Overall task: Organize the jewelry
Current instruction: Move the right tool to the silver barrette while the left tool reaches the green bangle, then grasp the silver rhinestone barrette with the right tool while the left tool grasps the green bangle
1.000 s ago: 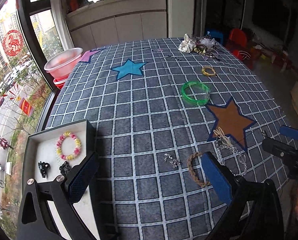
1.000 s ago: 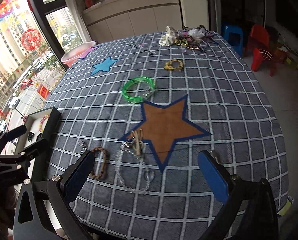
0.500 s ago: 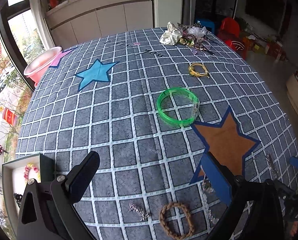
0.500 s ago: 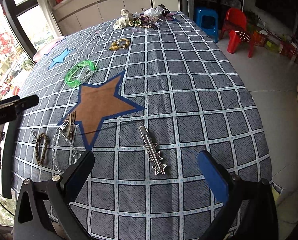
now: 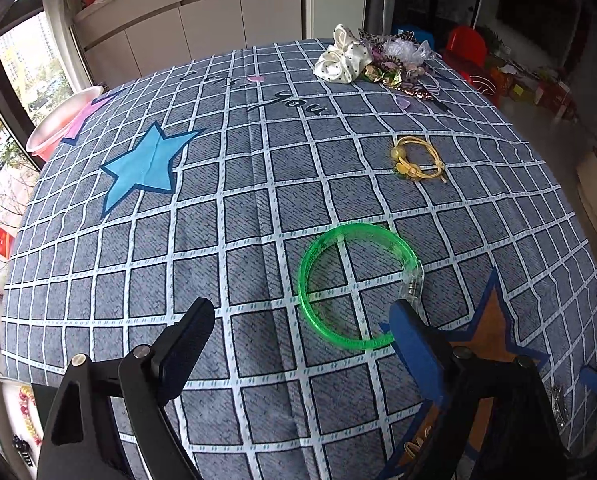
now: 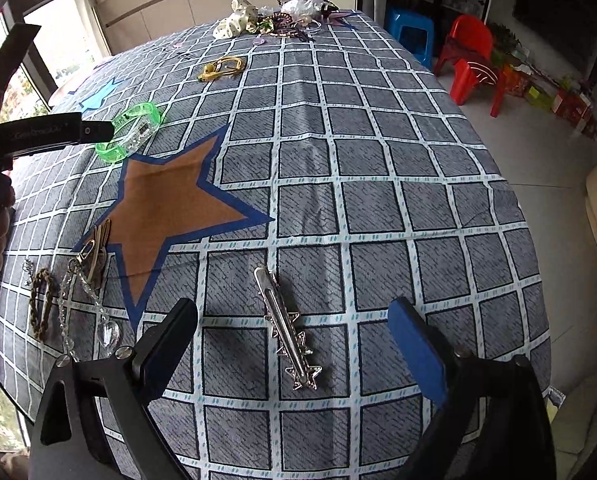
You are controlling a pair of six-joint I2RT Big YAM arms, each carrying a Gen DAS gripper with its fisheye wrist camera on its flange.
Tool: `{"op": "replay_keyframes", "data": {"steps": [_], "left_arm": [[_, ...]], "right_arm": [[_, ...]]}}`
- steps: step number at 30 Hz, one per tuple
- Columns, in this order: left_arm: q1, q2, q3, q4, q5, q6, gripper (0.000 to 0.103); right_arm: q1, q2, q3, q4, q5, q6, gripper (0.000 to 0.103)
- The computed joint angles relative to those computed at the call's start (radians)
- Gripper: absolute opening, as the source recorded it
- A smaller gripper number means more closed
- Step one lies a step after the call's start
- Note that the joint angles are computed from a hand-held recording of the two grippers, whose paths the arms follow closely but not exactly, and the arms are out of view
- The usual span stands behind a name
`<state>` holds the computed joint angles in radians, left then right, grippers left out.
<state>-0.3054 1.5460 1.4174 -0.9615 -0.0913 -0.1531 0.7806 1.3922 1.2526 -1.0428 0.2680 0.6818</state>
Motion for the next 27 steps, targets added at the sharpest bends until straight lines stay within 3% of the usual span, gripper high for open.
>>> {"op": "replay_keyframes", "data": {"steps": [8, 10, 11, 13, 15, 16, 17, 18, 27], "left_arm": [[0.004, 0.057, 0.042, -0.015, 0.027, 0.010, 0.070], [0.000, 0.058, 0.048, -0.015, 0.031, 0.018, 0.054], [-0.001, 0.061, 0.053, -0.017, 0.033, 0.022, 0.050], [-0.006, 0.063, 0.058, -0.018, 0.033, 0.026, 0.032], [-0.006, 0.060, 0.055, -0.017, 0.041, 0.033, 0.017], [-0.003, 0.057, 0.053, -0.018, 0.053, 0.032, 0.014], [-0.002, 0.054, 0.049, -0.018, 0.066, 0.028, 0.014], [-0.002, 0.048, 0.043, -0.017, 0.072, 0.028, 0.014], [-0.009, -0.056, -0.030, -0.002, 0.074, 0.043, 0.014]], "right_arm": [[0.010, 0.013, 0.013, -0.014, 0.028, -0.033, 0.090], [0.012, 0.012, 0.015, -0.014, 0.027, -0.041, 0.086], [0.015, 0.011, 0.016, -0.013, 0.029, -0.044, 0.079], [0.021, 0.008, 0.018, -0.015, 0.033, -0.042, 0.069], [0.025, 0.008, 0.021, -0.013, 0.034, -0.045, 0.051], [0.027, 0.007, 0.022, -0.010, 0.036, -0.047, 0.044], [0.029, 0.006, 0.023, -0.010, 0.040, -0.047, 0.023], [0.031, 0.007, 0.024, -0.013, 0.045, -0.044, 0.018], [0.022, -0.061, -0.031, 0.057, -0.013, 0.008, 0.016]]}}
